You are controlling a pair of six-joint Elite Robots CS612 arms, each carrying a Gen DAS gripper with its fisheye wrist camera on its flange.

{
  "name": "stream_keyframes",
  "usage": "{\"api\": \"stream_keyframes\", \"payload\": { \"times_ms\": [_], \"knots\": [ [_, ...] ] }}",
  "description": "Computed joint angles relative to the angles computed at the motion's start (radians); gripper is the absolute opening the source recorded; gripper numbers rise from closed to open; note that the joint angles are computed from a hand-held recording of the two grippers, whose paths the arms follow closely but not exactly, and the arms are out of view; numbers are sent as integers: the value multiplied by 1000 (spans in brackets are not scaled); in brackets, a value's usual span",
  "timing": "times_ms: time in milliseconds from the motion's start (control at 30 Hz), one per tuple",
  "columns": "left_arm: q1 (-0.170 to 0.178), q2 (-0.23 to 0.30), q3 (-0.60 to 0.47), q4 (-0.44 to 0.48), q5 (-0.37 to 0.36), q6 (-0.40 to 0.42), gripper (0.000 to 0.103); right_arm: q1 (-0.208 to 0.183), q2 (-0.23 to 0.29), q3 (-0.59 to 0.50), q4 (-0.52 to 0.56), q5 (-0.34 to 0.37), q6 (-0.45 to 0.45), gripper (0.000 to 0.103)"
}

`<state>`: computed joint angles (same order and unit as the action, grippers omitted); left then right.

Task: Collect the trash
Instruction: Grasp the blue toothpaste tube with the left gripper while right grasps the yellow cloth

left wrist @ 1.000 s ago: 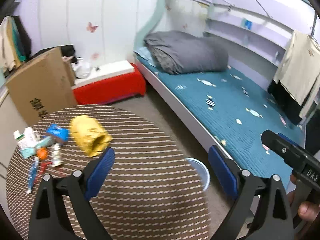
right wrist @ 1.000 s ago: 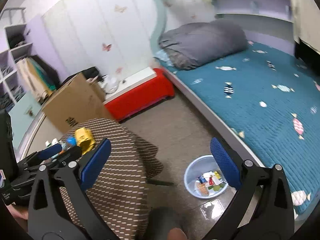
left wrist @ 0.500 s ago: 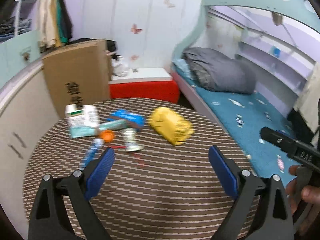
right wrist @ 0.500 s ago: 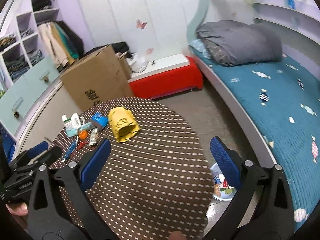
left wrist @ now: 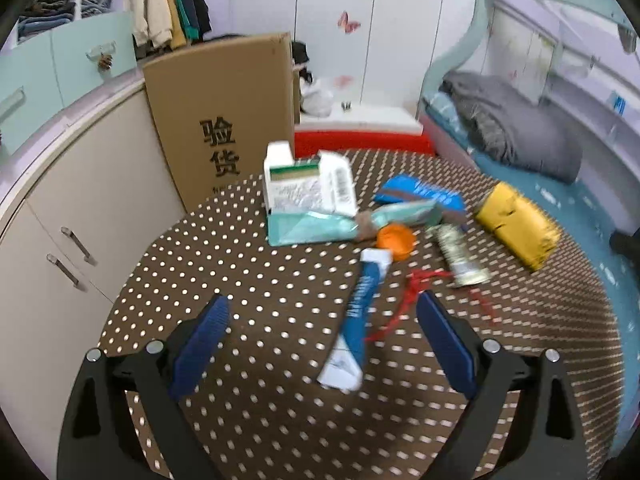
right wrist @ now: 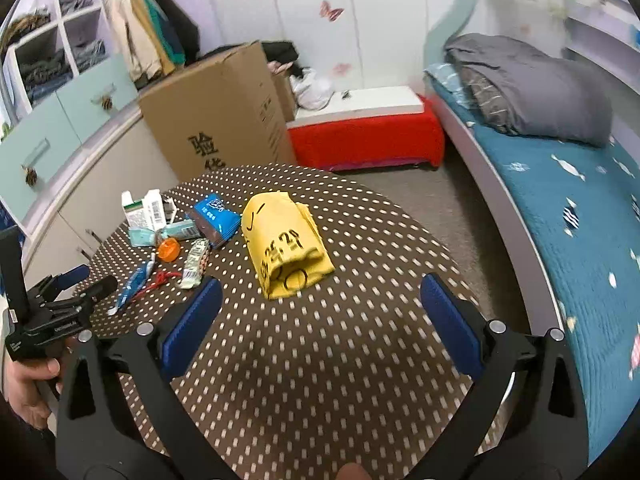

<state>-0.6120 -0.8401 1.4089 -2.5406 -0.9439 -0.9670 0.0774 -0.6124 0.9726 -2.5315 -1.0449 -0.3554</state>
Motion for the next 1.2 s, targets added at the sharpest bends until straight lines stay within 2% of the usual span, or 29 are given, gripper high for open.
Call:
{"api": "stream_keyframes", "payload": {
  "times_ms": [100,133,167,200,233,300,333,367,400,433,467,567,633,700,800,933,1067,1200],
  "knots": [
    [18,19,-18,11,-47,41,81,16,57,-105,113,19,-53,97],
    [22,23,-25,20,-57,48,72,21,75,-138,154,18,-76,97],
    [28,30,-36,33,-85,59,63,27,89,-165,184,5,-94,97],
    [34,35,-45,43,-109,66,62,36,106,-202,222,-35,-113,97],
    [33,38,-52,50,-100,77,59,40,111,-214,240,-52,-124,97],
    [39,43,-63,41,-132,107,48,45,126,-250,289,-67,-147,97],
    [42,45,-66,28,-151,119,36,48,133,-264,306,-74,-149,97],
    [45,46,-69,21,-169,131,18,50,139,-272,320,-74,-159,97],
    [48,47,-68,1,-190,143,10,53,141,-272,319,-74,-173,89],
    [48,47,-62,-25,-199,149,9,55,139,-265,317,-75,-188,61],
    [45,47,-50,-55,-192,147,8,52,130,-240,289,-58,-183,62],
    [28,47,-17,-137,-152,163,7,38,101,-163,202,13,-206,54],
    [14,41,1,-142,-120,126,7,24,75,-116,200,41,-183,52],
    [1,23,34,-187,-125,54,7,11,46,-61,163,71,-190,50],
    [-33,7,38,-145,-33,37,7,-11,12,9,105,118,-187,50],
    [-75,-12,44,-141,63,-13,7,-46,-15,58,66,209,-159,50],
    [-109,7,-8,-185,121,-5,7,-85,-33,91,21,280,-134,50],
    [-116,62,-108,-246,89,34,7,-123,-33,92,-42,314,-68,50]
  ]
}}
